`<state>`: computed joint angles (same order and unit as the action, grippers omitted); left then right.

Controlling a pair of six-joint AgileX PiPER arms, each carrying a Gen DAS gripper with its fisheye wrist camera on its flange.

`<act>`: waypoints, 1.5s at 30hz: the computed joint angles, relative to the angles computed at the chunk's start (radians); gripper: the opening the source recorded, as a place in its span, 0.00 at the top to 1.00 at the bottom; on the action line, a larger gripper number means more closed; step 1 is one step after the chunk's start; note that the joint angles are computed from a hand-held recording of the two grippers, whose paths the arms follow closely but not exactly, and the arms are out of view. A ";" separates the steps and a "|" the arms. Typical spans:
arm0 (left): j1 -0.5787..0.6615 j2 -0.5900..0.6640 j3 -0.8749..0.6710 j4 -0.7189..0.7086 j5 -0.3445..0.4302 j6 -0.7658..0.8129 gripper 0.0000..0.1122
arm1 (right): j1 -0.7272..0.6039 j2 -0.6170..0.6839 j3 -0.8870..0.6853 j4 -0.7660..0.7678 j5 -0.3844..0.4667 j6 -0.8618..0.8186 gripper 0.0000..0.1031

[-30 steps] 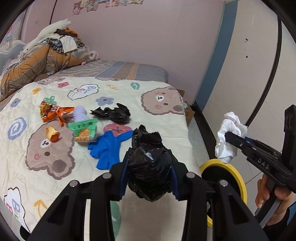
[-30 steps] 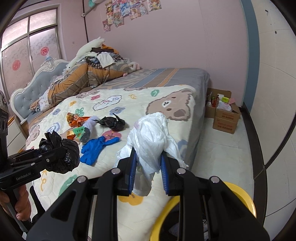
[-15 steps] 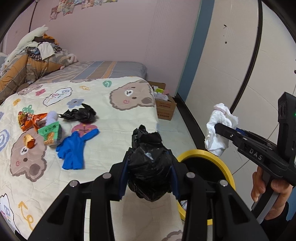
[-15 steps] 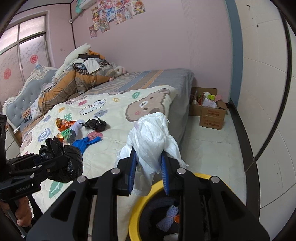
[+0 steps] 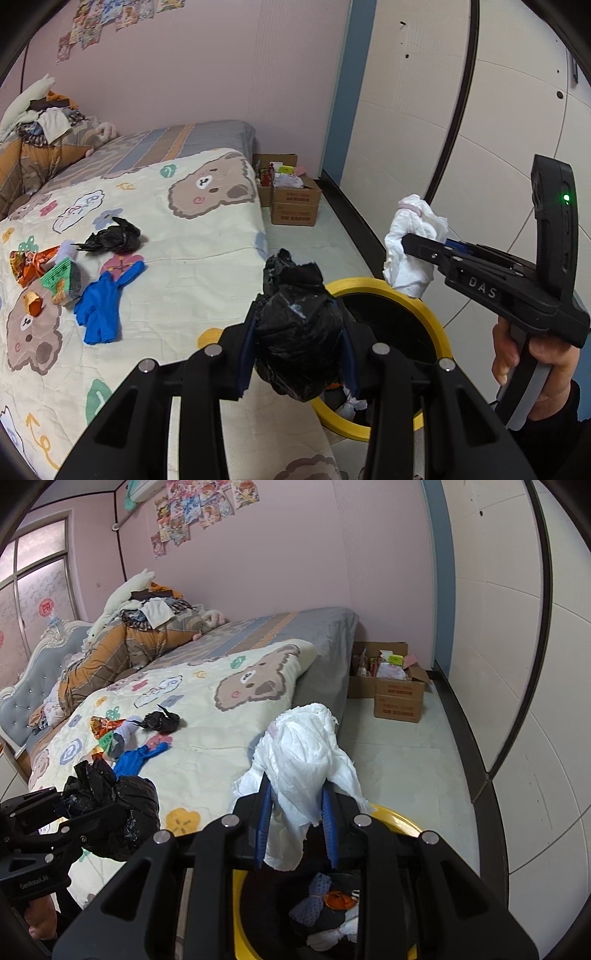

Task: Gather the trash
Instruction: 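Carry the black bag and white bag in both tools over the yellow bin, then open both tools to drop the black and white bags into the bin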

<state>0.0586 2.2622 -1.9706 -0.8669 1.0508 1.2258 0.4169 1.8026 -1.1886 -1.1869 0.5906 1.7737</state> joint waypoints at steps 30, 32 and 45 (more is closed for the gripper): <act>-0.059 -0.097 0.275 -0.012 -0.072 0.176 0.58 | -0.099 -0.065 0.204 0.116 -0.133 0.011 0.55; -0.056 -0.101 0.280 -0.013 -0.067 0.181 0.56 | -0.099 -0.064 0.202 0.132 -0.123 -0.003 0.53; -0.010 -0.076 0.208 -0.056 -0.022 0.148 0.33 | -0.095 -0.073 0.189 0.110 -0.089 0.036 0.45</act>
<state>0.0487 2.1864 -1.7627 -0.9227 1.0285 1.3741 0.3220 1.7291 -0.9996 -1.0769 0.5018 1.8094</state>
